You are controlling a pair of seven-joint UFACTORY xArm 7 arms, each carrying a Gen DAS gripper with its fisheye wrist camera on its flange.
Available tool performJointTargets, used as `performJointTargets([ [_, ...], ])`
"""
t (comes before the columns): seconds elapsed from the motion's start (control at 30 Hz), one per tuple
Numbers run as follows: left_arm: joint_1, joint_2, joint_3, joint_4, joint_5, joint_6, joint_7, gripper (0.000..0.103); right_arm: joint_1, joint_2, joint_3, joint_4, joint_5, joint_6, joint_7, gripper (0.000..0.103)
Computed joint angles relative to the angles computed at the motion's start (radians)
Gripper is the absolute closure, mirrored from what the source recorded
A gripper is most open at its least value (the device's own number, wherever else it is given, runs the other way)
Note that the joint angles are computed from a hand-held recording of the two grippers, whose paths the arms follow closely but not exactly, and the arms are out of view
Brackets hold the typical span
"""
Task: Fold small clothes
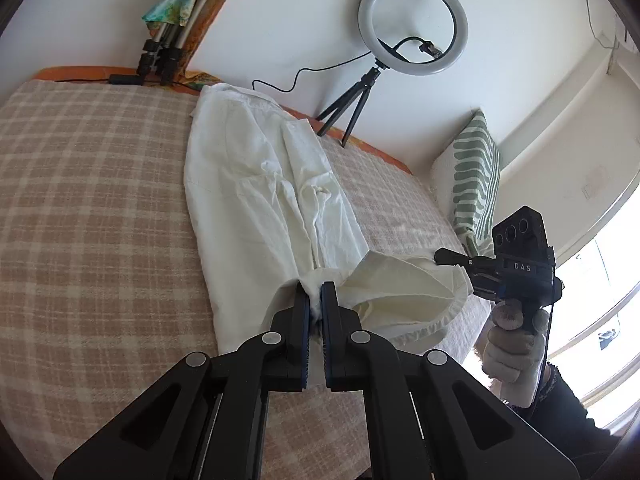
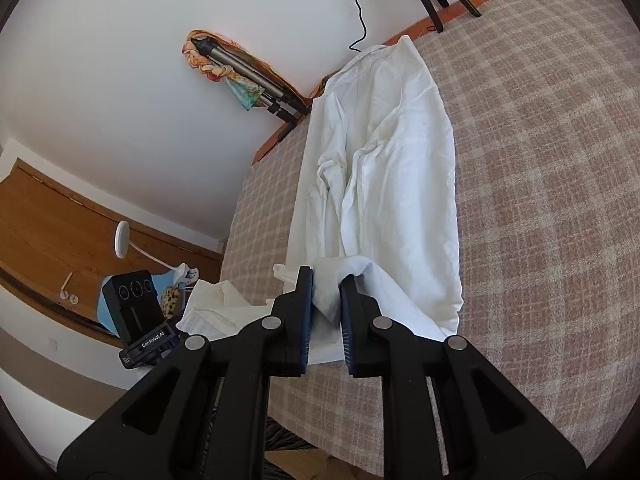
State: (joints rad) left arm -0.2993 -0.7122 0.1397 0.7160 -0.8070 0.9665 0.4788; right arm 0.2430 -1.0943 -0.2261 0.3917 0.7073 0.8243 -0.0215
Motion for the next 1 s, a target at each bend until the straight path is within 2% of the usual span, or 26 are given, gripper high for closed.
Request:
performJointTargets([
  [0.07, 0.000, 0.070, -0.007, 0.030, -0.005, -0.043, 0.010, 0.099, 0.022, 0.085, -0.029, 0.022, 0.030, -0.055, -0.026, 0.089],
  [0.13, -0.003, 0.135, 0.011, 0.058, -0.031, -0.045, 0.020, 0.099, 0.043, 0.164, -0.057, 0.044, 0.062, -0.084, -0.055, 0.089],
  [0.2, 0.012, 0.173, -0.001, 0.067, -0.038, -0.068, 0.029, 0.099, 0.050, 0.237, -0.061, 0.067, 0.083, -0.102, -0.076, 0.089],
  [0.4, 0.039, 0.258, -0.043, 0.103, -0.041, -0.106, 0.047, 0.098, 0.031, 0.360, -0.061, 0.111, 0.150, -0.091, -0.141, 0.089],
  [0.5, 0.048, 0.258, -0.066, 0.108, -0.015, -0.144, 0.051, 0.095, 0.024, 0.372, -0.110, 0.108, 0.245, -0.050, -0.197, 0.084],
  [0.53, 0.048, 0.256, -0.068, 0.110, -0.013, -0.159, 0.056, 0.089, 0.022, 0.377, -0.133, 0.110, 0.279, -0.023, -0.216, 0.077],
  [0.57, 0.048, 0.246, -0.070, 0.106, -0.012, -0.178, 0.060, 0.077, 0.010, 0.377, -0.142, 0.111, 0.293, -0.002, -0.226, 0.072],
  [0.6, 0.050, 0.233, -0.076, 0.097, -0.008, -0.213, 0.061, 0.067, -0.011, 0.367, -0.134, 0.107, 0.299, -0.003, -0.234, 0.059],
  [0.63, 0.049, 0.220, -0.075, 0.088, -0.011, -0.246, 0.063, 0.049, -0.038, 0.350, -0.114, 0.101, 0.297, -0.017, -0.239, 0.049],
  [0.67, 0.042, 0.206, -0.064, 0.078, -0.025, -0.268, 0.071, 0.046, -0.065, 0.336, -0.094, 0.098, 0.285, -0.022, -0.240, 0.046],
  [0.8, 0.032, 0.152, -0.060, 0.040, 0.027, -0.309, 0.076, 0.046, -0.144, 0.292, -0.016, 0.095, 0.166, -0.037, -0.207, 0.044],
  [0.87, 0.008, 0.129, -0.054, 0.021, 0.049, -0.298, 0.088, 0.048, -0.143, 0.284, 0.005, 0.092, 0.109, -0.034, -0.207, 0.044],
  [1.0, -0.037, 0.093, -0.089, -0.012, 0.110, -0.311, 0.105, 0.049, -0.127, 0.302, 0.062, 0.088, 0.014, -0.064, -0.174, 0.044],
])
